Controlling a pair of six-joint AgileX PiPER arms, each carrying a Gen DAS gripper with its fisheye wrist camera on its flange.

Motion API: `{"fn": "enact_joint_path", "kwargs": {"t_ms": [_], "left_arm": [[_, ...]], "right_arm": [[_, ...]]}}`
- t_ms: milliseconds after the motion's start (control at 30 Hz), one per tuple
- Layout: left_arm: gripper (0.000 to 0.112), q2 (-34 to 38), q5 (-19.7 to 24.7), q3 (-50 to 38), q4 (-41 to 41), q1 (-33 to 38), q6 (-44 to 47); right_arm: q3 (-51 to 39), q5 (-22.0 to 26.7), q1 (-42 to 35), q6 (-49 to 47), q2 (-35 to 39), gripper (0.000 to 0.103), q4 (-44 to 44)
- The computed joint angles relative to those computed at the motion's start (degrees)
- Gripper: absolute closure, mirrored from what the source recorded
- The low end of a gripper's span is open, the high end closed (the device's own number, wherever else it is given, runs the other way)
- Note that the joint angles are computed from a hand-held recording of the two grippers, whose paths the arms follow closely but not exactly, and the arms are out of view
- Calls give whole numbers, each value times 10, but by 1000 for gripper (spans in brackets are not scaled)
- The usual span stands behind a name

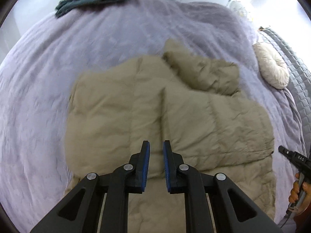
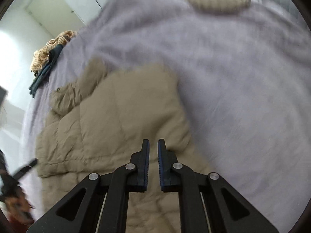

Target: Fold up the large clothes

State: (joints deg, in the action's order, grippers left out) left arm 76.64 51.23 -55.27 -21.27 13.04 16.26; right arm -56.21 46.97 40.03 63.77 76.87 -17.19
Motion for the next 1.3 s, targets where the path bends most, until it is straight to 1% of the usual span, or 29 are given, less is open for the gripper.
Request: {"fn": "enact_joint_path", "kwargs": {"t_ms": [33, 67, 100, 133, 167, 233, 300, 367, 433, 500, 567, 633, 700, 767, 900, 1067, 1133, 1200, 1300], "left_arm": [[97, 7, -3, -13, -2, -14, -4], [97, 14, -7, -23, -2, -28, -10], [97, 27, -18, -34, 5, -46, -25], [97, 39, -29, -44, 15, -64, -44], [97, 55, -44, -51, 23, -81, -63], [97, 82, -91, -46, 71, -115, -117], [97, 115, -117, -38, 133, -141, -180], [97, 138, -135, -27, 125, -137, -174], [97, 148, -161, -11, 93, -127, -140], [97, 156, -174, -6, 77, -125, -126], [97, 164, -187, -2, 79, -131, -129], [97, 169, -194, -4, 102, -141, -152], [97, 166, -186, -8, 135, -152, -182], [97, 160, -165, -19, 160, -160, -205], [97, 122, -124, -28, 191, -161, -228], [96, 51, -93, -9, 172, -141, -192], [96, 18, -80, 8, 160, -129, -174], [96, -10, -57, 23, 121, -104, -135], [96, -47, -33, 51, 108, -89, -118]], "right_arm": [[-9, 8, -4, 6, 3, 94, -19], [-16, 0, -27, -2, 12, 94, -15], [-16, -20, -54, -28, 17, 94, 11], [-15, -52, -87, -58, 29, 94, 45], [-16, -71, -104, -82, 42, 94, 66], [-29, -95, -123, -117, 91, 94, 90], [-32, -109, -128, -140, 128, 94, 110], [-27, -124, -130, -145, 154, 94, 114], [-11, -156, -142, -166, 169, 94, 143], [7, -190, -155, -181, 178, 94, 167], [16, -207, -160, -185, 184, 94, 173], [14, -205, -161, -191, 187, 94, 172], [0, -185, -158, -189, 188, 94, 166], [-10, -162, -157, -183, 182, 94, 160], [0, -141, -149, -152, 145, 94, 141], [25, -107, -112, -94, 86, 94, 102], [35, -92, -91, -77, 63, 93, 100], [43, -79, -73, -63, 43, 93, 103], [53, -60, -40, -39, 24, 93, 110]]}}
